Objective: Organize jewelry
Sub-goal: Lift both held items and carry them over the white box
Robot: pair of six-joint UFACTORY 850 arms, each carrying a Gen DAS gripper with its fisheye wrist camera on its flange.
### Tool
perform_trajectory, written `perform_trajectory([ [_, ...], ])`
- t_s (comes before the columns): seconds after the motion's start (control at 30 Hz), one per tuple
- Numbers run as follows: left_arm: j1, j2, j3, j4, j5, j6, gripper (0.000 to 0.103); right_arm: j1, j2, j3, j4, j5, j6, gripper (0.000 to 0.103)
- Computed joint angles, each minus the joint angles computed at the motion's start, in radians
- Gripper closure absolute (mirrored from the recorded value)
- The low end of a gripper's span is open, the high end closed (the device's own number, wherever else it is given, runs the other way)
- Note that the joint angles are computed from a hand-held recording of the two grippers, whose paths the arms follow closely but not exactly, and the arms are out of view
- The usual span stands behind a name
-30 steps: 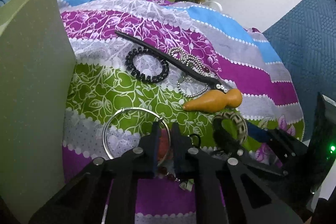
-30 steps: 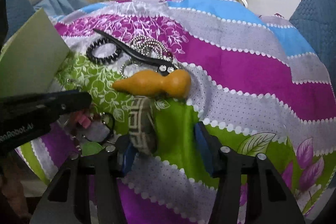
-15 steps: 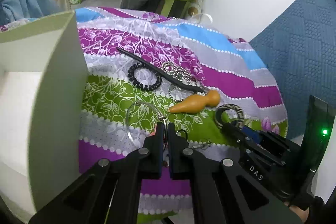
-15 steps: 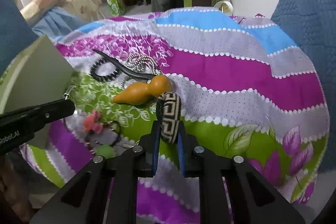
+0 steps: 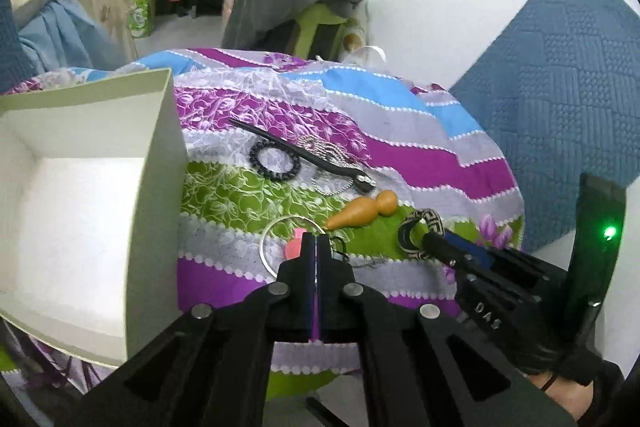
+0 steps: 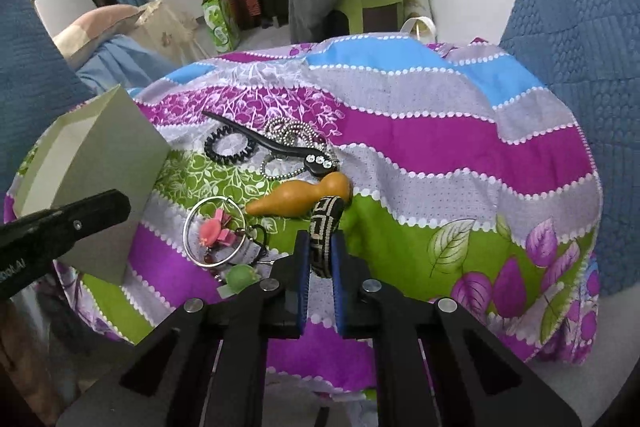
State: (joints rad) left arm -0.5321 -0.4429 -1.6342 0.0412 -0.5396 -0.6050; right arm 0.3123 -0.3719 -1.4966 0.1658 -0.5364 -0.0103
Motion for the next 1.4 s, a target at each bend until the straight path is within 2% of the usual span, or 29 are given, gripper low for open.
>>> perform_trajectory([
  [0.07, -0.003, -0.005, 0.005, -0.001, -0.006, 0.019, 0.103, 0.001, 0.021, 0.023, 0.006, 0.019, 0.002, 0.096],
  [0.1, -0.002, -0.007, 0.01, -0.026, -0.003, 0.046, 0.099, 0.001, 0.027, 0.033, 0.012, 0.026, 0.002, 0.096],
  [0.17, -0.007, -0.025, -0.001, -0.04, -0.026, 0.064, 0.099, -0.001, 0.027, 0.039, 0.022, 0.027, 0.004, 0.096],
  [0.27, -0.017, -0.05, -0.015, -0.04, -0.05, 0.092, 0.094, -0.011, 0.029, 0.047, 0.046, 0.029, -0.002, 0.096],
  [0.33, -0.021, -0.064, -0.019, -0.048, -0.059, 0.117, 0.075, -0.02, 0.031, 0.052, 0.085, 0.029, -0.027, 0.096],
  [0.4, -0.026, -0.077, -0.023, -0.044, -0.062, 0.121, 0.07, -0.031, 0.03, 0.054, 0.127, 0.027, -0.053, 0.096],
  [0.63, -0.045, -0.101, -0.038, -0.034, -0.034, 0.154, 0.07, -0.054, 0.034, 0.065, 0.218, 0.027, -0.123, 0.096],
  [0.73, -0.054, -0.139, -0.073, -0.046, -0.062, 0.184, 0.073, -0.055, 0.034, 0.065, 0.222, 0.024, -0.127, 0.096],
  [1.0, -0.083, -0.189, -0.113, 0.097, -0.077, 0.115, 0.073, -0.057, 0.038, 0.069, 0.212, 0.014, -0.128, 0.096],
  [1.1, -0.095, -0.185, -0.098, 0.156, -0.056, 0.077, 0.077, -0.054, 0.034, 0.065, 0.193, 0.007, -0.114, 0.096],
  [1.13, -0.094, -0.186, -0.098, 0.149, -0.053, 0.083, 0.081, -0.053, 0.033, 0.064, 0.185, 0.005, -0.109, 0.096],
  [1.4, -0.076, -0.158, -0.063, 0.075, -0.007, 0.105, 0.081, -0.04, 0.018, 0.043, 0.097, -0.017, -0.037, 0.096],
])
